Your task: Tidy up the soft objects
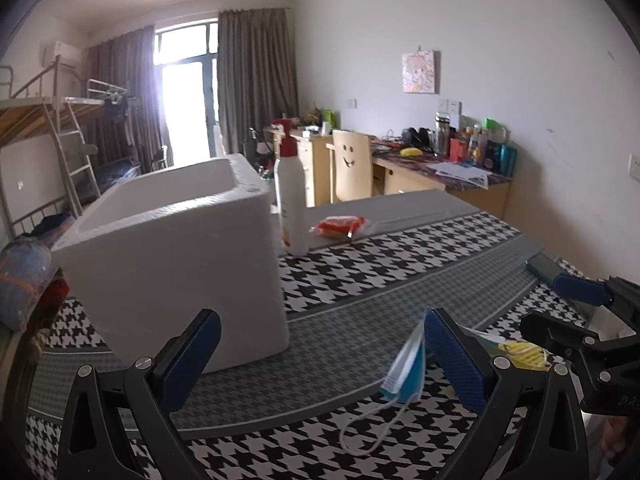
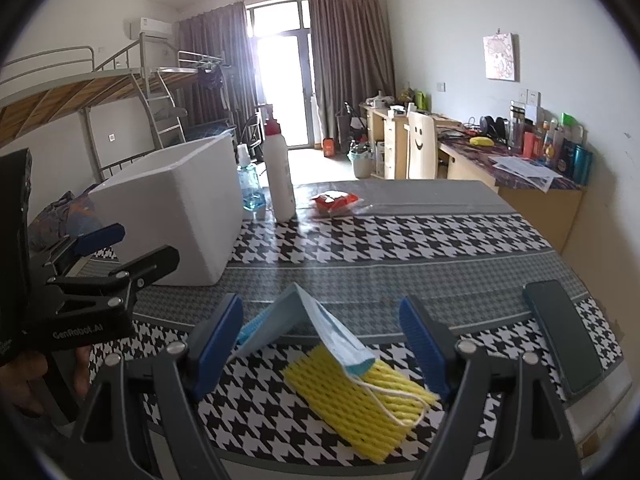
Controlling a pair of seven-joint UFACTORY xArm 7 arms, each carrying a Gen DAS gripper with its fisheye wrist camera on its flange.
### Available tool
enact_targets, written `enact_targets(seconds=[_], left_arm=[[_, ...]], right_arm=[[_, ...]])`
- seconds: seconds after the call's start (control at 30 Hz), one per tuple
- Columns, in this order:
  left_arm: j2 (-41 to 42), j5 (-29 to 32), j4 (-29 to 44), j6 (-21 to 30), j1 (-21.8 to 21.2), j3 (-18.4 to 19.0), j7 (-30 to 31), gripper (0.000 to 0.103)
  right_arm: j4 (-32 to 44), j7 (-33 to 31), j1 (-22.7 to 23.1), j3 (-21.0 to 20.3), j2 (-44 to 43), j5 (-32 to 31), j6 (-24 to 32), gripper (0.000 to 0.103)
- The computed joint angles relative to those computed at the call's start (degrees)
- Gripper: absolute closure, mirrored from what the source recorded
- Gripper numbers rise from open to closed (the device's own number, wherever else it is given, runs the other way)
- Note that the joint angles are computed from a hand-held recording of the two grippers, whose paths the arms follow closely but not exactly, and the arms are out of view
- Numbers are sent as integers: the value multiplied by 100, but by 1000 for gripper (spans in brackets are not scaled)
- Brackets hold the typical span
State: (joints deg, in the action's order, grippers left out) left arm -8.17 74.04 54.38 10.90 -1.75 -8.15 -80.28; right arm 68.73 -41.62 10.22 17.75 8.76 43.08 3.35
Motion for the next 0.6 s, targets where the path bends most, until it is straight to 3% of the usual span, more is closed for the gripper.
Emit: enact_targets(seconds=[0.33, 0.5, 0.6], left_arm=[[270, -546, 57, -185, -163, 61, 620, 1], [387, -1047, 37, -246, -258, 89, 1175, 1], [459, -1478, 27, -254, -332, 117, 1618, 1]], right_arm=[[-321, -110, 14, -88, -153, 133, -13, 19], [-440, 414, 149, -363, -158, -422, 65, 19], [-497, 468, 83, -339, -177, -434, 97, 19]])
